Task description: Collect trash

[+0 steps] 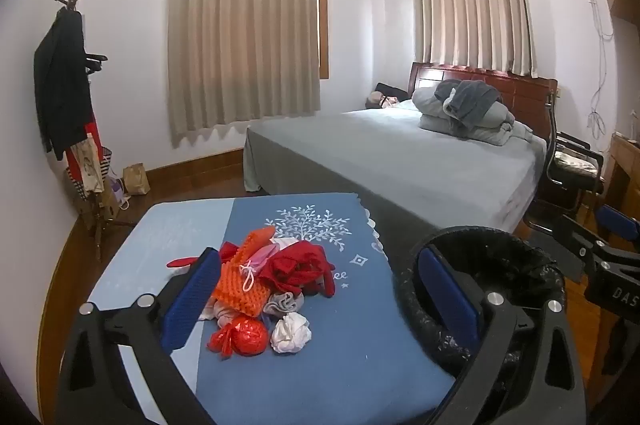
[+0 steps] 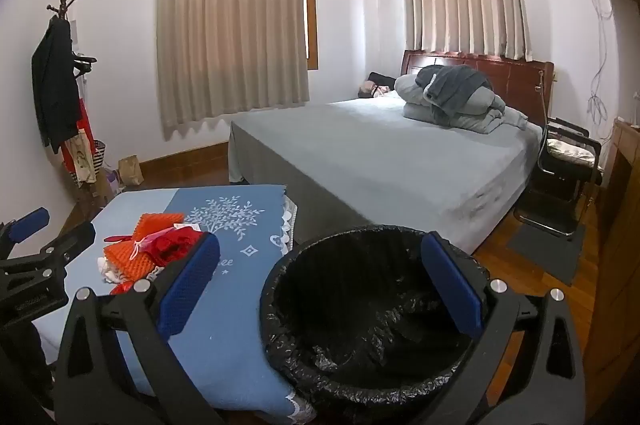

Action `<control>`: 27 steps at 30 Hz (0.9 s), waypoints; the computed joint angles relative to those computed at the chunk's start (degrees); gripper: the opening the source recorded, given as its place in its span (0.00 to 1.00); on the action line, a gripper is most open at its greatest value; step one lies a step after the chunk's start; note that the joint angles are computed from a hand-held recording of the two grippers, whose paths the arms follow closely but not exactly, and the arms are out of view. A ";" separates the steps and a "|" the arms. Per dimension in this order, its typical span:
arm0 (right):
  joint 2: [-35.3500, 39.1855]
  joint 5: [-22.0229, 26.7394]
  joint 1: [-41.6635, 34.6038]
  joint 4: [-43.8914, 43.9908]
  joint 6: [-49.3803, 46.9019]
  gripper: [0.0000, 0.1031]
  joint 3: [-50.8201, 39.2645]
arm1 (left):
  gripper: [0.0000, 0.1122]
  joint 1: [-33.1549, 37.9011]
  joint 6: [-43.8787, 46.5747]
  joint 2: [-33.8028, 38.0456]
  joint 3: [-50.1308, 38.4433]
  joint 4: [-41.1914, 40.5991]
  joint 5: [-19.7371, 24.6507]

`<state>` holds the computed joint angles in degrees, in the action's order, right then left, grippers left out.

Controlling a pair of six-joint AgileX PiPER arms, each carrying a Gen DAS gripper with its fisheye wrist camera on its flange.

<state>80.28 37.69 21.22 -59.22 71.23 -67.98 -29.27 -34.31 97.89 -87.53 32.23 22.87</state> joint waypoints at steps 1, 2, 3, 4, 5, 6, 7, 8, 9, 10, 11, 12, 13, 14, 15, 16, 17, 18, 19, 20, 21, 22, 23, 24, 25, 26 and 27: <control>0.08 0.30 0.01 0.44 -0.40 0.95 -0.19 | 0.86 -0.03 -0.21 0.03 -0.02 0.27 0.01; 0.07 0.37 0.03 0.45 -0.46 0.95 -0.20 | 0.86 -0.06 -0.31 0.11 -0.12 0.39 0.10; 0.07 0.41 0.02 0.59 -0.63 0.95 -0.23 | 0.86 -0.05 -0.14 0.23 -0.27 0.18 0.17; 0.08 0.46 0.01 0.74 -0.79 0.95 -0.28 | 0.86 -0.01 0.13 0.35 -0.42 -0.14 0.17; -0.13 0.68 0.07 1.01 -1.05 0.95 -0.37 | 0.86 0.01 0.28 0.52 -0.64 -0.31 0.26; -0.18 0.69 0.05 1.16 -1.17 0.95 -0.41 | 0.86 -0.02 -1.44 0.01 0.24 1.40 -0.45; -0.20 0.72 0.03 1.33 -1.32 0.95 -0.48 | 0.86 -0.02 -1.46 0.05 0.21 1.47 -0.43; 0.31 0.27 -0.52 1.48 -1.75 0.95 -1.06 | 0.86 -0.01 -1.43 0.07 0.20 1.46 -0.45; 0.42 0.31 -0.59 1.78 -2.13 0.95 -1.29 | 0.86 -0.03 -1.59 0.09 0.19 1.68 -0.46; 0.15 0.34 -0.08 0.58 -0.53 0.95 -0.46 | 0.86 0.02 -1.59 0.33 -0.07 1.74 -0.46; 0.18 0.37 -0.06 0.57 -0.58 0.95 -0.51 | 0.86 0.38 -0.46 0.37 -0.26 0.40 -0.51; 0.21 0.35 -0.06 0.63 -0.68 0.95 -0.57 | 0.86 0.48 -0.11 0.46 -0.37 0.09 -0.55; 0.25 0.32 -0.05 0.68 -0.75 0.95 -0.63 | 0.86 0.57 0.17 0.57 -0.47 -0.13 -0.57; 0.31 0.33 -0.03 0.69 -0.79 0.95 -0.71 | 0.86 0.67 0.38 0.68 -0.58 -0.27 -0.61; 0.40 0.37 0.01 0.72 -0.85 0.95 -0.81 | 0.86 0.78 0.66 0.80 -0.72 -0.52 -0.63; 0.50 0.40 0.05 0.75 -0.90 0.95 -0.91 | 0.86 0.92 1.03 0.93 -0.86 -0.89 -0.69; 0.62 0.46 0.12 0.76 -0.92 0.95 -1.03 | 0.86 0.53 -0.54 0.47 -0.40 0.51 -0.54; 0.76 0.53 0.21 0.74 -0.91 0.95 -1.16 | 0.86 0.23 -1.43 0.31 -0.04 1.45 -0.59; 0.18 0.25 -0.27 0.83 -0.55 0.95 -0.56 | 0.86 0.26 -1.38 0.36 -0.07 1.39 -0.62; 0.15 0.22 -0.28 0.80 -0.48 0.95 -0.50 | 0.86 0.35 -1.05 0.36 -0.07 1.05 -0.71; 0.18 0.22 -0.30 0.91 -0.59 0.95 -0.54 | 0.86 0.30 -1.14 0.30 -0.02 1.16 -0.69; 0.20 0.22 -0.32 1.04 -0.75 0.95 -0.61 | 0.86 0.34 -1.11 0.34 -0.04 1.13 -0.74; 0.23 0.26 -0.31 1.14 -0.89 0.95 -0.68 | 0.86 0.39 -1.03 0.40 -0.08 1.05 -0.78; 0.25 0.28 -0.30 1.22 -1.02 0.95 -0.75 | 0.86 0.45 -0.87 0.48 -0.17 0.91 -0.80; 0.27 0.30 -0.29 1.25 -1.09 0.95 -0.82 | 0.86 0.49 -0.66 0.57 -0.29 0.72 -0.77; 0.30 0.35 -0.26 1.29 -1.16 0.95 -0.89 | 0.86 0.51 -0.57 0.65 -0.37 0.65 -0.77; 0.37 0.43 -0.24 1.42 -1.28 0.95 -0.98 | 0.86 0.54 -0.55 0.72 -0.45 0.66 -0.79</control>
